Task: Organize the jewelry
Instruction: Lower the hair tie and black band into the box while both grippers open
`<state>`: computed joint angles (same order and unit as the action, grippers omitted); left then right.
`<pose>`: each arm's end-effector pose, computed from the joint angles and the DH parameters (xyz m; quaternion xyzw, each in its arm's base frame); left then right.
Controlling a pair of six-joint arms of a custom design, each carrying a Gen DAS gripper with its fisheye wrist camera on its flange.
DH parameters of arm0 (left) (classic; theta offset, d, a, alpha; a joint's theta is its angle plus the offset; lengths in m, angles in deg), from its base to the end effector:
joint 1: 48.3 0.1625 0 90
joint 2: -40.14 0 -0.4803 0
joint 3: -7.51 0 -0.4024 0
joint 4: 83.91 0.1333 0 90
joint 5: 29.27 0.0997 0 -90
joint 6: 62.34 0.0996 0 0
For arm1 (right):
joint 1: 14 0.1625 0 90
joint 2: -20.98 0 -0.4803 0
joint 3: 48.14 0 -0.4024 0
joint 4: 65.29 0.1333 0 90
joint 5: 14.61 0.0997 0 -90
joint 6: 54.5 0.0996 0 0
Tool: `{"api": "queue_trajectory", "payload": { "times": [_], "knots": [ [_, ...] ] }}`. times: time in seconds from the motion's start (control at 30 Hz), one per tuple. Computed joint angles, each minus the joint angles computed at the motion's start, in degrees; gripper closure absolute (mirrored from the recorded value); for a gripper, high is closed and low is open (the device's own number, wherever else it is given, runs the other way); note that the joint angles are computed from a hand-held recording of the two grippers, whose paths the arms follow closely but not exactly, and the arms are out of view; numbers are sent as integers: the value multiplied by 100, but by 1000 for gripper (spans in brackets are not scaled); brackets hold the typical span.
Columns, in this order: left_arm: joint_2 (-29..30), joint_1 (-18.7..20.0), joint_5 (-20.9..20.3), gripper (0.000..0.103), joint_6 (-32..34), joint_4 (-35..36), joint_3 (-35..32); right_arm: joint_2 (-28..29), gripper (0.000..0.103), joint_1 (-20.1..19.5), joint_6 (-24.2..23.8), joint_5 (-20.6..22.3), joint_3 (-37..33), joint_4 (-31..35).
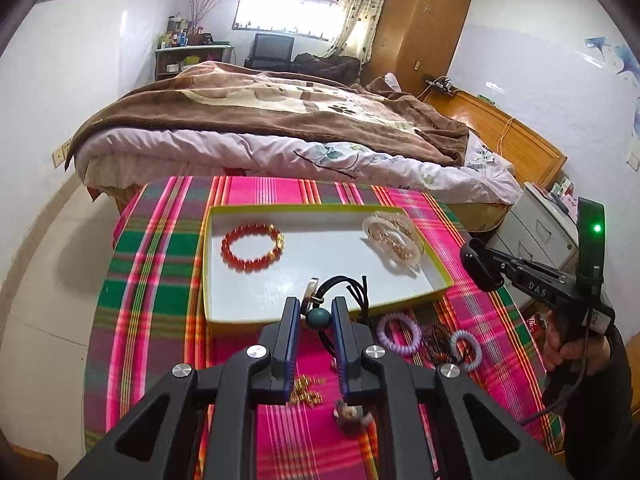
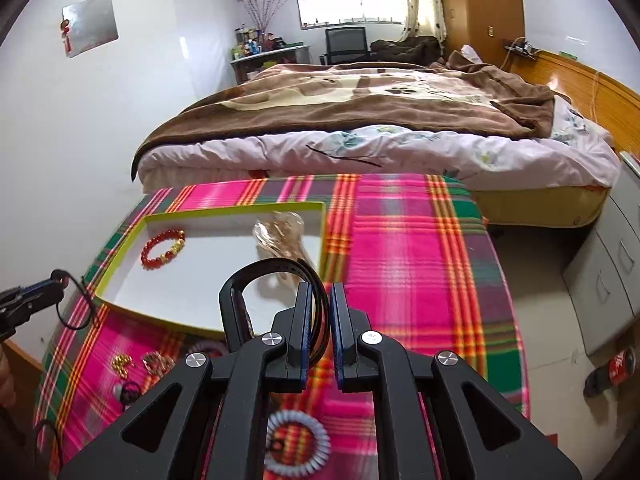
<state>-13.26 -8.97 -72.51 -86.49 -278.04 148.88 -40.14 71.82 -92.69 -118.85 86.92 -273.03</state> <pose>-0.1908 -0.4225 0.1082 0.1542 0.8973 -0.3412 0.2337 0.0734 -0.4887 0.1957 0.2250 -0.8939 0.3035 0.2410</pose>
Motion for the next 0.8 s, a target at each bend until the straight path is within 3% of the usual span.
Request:
{"api": "queue_trajectory", "payload": {
  "times": [0.37, 0.8],
  "knots": [
    [215, 745, -140, 87, 522, 236, -711, 622, 94, 341, -2, -301, -492, 213],
    [542, 1315, -348, 87, 649, 530, -1179, 1115, 94, 361, -115, -694, -837, 412]
  ]
}}
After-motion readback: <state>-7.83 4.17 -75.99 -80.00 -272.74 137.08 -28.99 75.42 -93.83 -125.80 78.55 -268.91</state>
